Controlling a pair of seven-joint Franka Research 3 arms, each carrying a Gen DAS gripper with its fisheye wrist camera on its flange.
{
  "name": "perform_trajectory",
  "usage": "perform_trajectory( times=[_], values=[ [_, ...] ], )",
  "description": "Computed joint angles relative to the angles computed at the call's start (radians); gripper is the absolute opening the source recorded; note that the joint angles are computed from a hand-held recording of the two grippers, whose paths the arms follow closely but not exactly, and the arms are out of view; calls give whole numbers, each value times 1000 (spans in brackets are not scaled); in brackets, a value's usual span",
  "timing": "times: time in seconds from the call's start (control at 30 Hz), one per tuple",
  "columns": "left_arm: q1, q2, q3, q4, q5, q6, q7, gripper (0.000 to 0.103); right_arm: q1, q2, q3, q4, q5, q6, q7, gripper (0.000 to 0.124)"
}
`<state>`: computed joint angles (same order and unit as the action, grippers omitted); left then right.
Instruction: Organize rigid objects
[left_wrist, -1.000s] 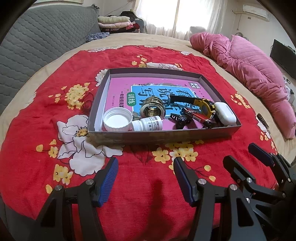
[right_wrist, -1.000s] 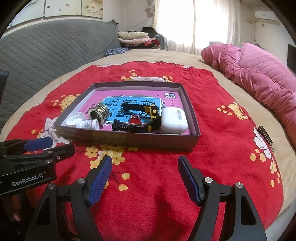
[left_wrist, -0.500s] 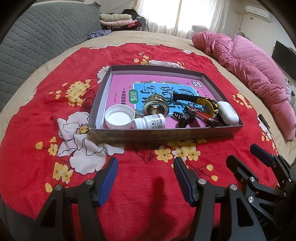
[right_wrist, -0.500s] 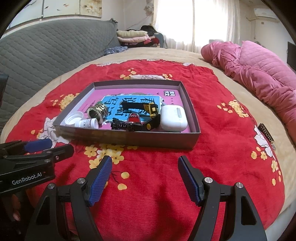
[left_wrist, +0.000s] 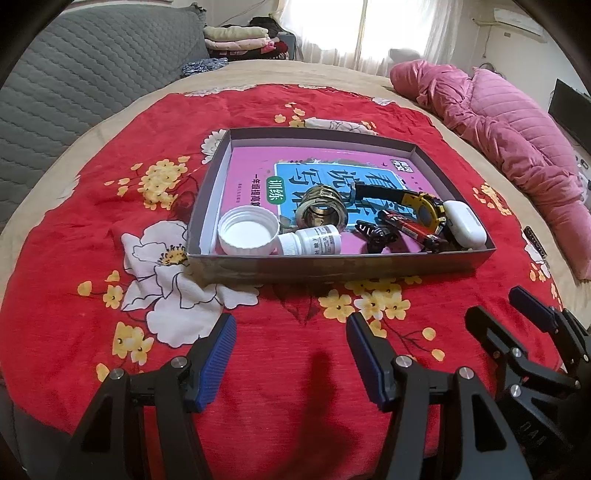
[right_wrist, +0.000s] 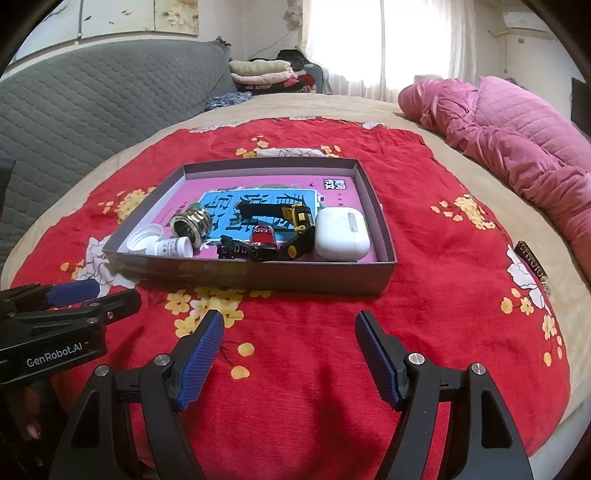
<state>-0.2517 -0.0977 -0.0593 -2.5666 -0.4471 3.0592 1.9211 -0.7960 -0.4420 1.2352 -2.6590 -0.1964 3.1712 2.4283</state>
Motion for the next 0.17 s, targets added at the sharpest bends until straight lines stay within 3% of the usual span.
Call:
perform_trajectory(
  times=[0.17],
  values=[
    [19, 4, -9, -5, 56, 14, -45, 61, 10, 5, -18, -8, 6, 2, 8, 75]
  ],
)
